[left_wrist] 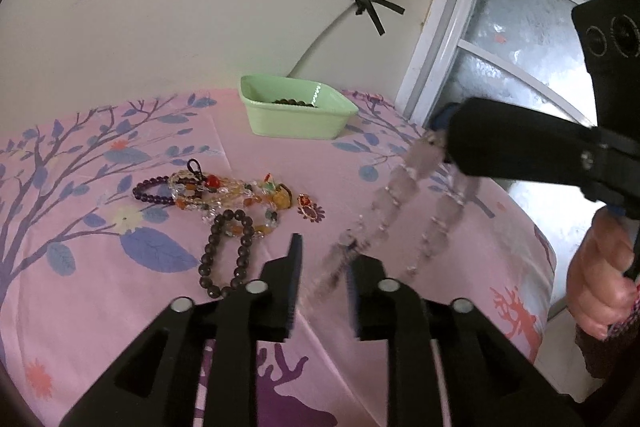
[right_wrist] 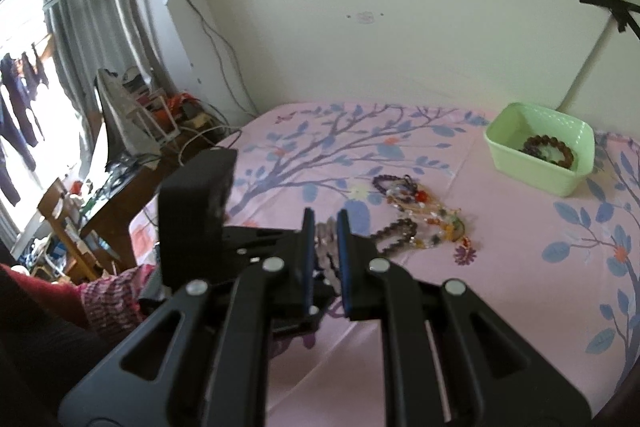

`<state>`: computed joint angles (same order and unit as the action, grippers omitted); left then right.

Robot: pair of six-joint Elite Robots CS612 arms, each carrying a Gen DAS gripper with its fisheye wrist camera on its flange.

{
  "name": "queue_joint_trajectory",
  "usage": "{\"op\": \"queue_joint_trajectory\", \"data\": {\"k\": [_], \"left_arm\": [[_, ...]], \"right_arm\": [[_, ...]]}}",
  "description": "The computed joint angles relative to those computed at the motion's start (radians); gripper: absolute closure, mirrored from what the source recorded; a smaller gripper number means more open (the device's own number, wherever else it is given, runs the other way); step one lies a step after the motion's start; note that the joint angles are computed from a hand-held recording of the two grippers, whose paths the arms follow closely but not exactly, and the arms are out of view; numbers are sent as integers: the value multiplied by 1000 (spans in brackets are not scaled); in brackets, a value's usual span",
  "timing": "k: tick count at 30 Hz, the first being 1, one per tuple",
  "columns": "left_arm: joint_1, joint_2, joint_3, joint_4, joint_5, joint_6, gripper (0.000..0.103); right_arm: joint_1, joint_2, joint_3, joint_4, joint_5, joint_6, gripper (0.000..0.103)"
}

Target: Organize jewelry

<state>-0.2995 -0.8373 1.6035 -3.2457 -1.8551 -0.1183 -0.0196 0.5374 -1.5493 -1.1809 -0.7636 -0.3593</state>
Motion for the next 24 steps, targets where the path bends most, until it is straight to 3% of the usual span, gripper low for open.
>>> {"op": "queue_joint_trajectory", "data": {"k": [6,8,11,18,24], "left_arm": [[5,8,3,-107,-8,17,74],[5,8,-6,-102,0,38,92],[4,6,-27,-86,11,59,93],[11,32,-176,23,-54,63,93],[13,133,-448,196,-130,-16,93]], "right_arm": [[-9,-1,1,-46,6,29,93],[-15,-3,9,-85,-2,54,93],[-23,-9,34,-147,-24,96,93],[-38,-65,182,-327,-83,189,93],[-43,-140,368,-523,-144,289,93]]}}
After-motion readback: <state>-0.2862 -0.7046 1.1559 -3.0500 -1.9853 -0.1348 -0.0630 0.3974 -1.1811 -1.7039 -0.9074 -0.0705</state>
